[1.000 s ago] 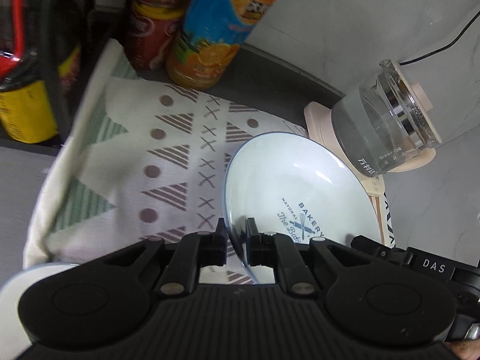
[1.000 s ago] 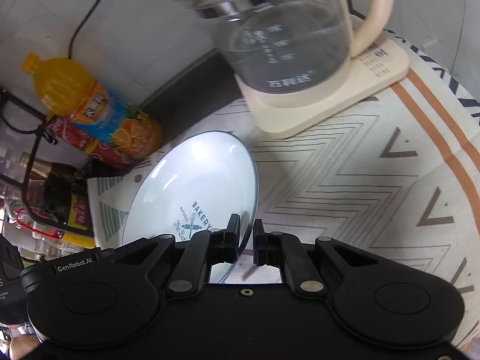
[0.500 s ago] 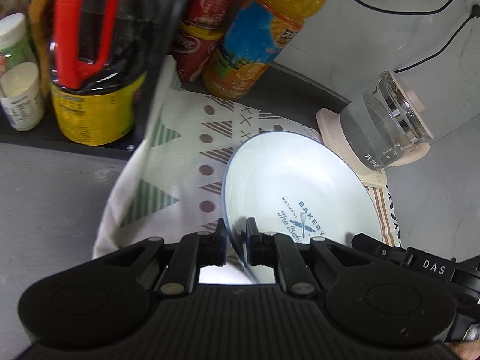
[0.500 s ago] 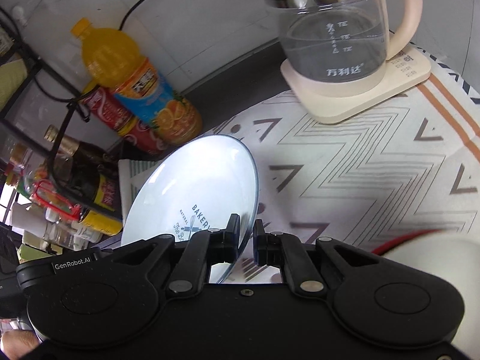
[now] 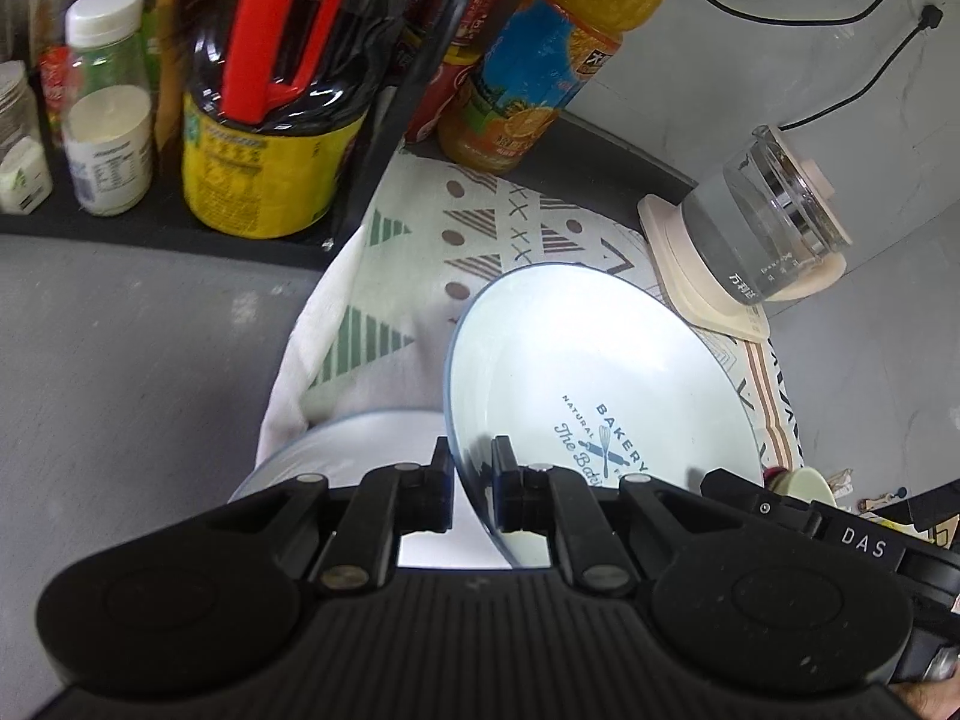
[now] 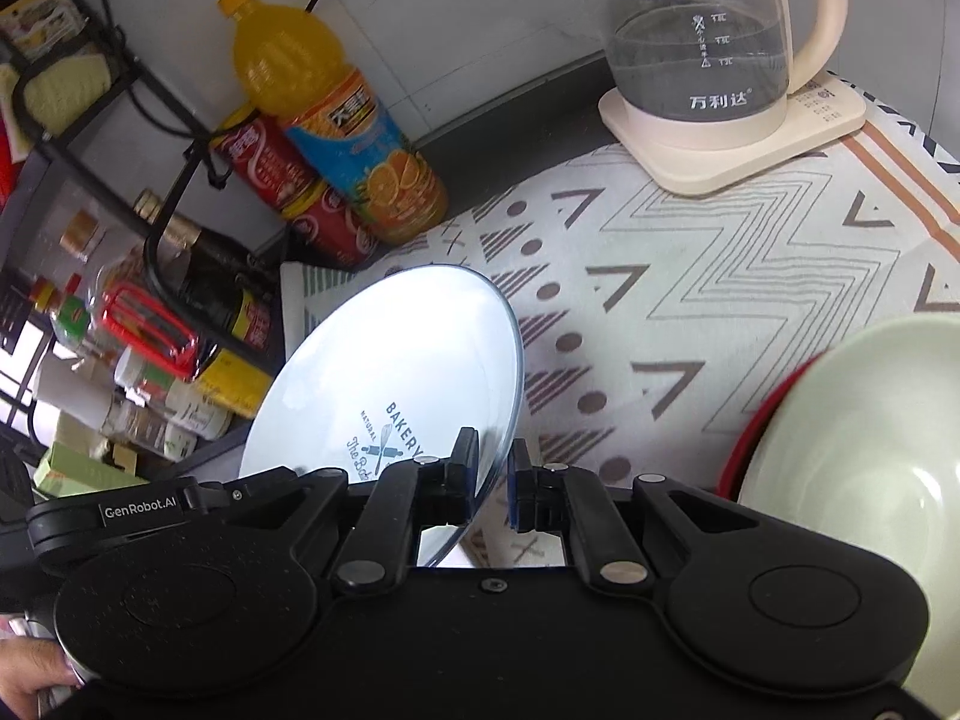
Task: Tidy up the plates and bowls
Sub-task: 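Carry the 'Bakery' plate onto the 'Sweet' plate stack with both tools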
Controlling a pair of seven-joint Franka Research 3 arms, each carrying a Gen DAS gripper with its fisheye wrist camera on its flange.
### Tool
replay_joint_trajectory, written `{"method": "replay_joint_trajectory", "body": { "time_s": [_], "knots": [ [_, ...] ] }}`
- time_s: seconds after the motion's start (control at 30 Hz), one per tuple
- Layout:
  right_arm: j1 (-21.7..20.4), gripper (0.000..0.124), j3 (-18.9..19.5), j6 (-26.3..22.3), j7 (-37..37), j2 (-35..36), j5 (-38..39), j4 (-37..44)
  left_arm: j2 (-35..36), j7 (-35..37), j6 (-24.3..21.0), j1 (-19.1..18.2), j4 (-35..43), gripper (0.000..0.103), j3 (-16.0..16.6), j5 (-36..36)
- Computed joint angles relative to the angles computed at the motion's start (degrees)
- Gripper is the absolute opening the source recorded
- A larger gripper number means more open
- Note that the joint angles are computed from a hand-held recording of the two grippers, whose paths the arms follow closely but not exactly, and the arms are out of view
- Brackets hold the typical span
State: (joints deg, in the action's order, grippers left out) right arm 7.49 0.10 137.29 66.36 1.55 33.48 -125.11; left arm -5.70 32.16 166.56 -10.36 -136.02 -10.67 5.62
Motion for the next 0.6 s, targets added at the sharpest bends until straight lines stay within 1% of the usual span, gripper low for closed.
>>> {"method": "replay_joint_trajectory", "body": {
  "time_s": [0.13,0.47,0.6],
  "knots": [
    [0.3,0.010,0.1,-0.3,-0.8,-2.9,-0.4,-2.6,-2.3,1.1,0.0,-1.0,-2.4,0.010,0.3,-1.7],
    [1.1,0.012,-0.4,-0.9,-2.0,-9.7,-3.0,-8.8,-5.2,7.8,1.0,-4.7,-6.5,0.010,2.0,-8.9],
    [1.2,0.012,-0.7,-1.3,-2.5,-11.5,-3.9,-10.5,-6.0,7.3,-0.1,-4.7,-7.7,0.010,1.3,-8.5]
  ]
}}
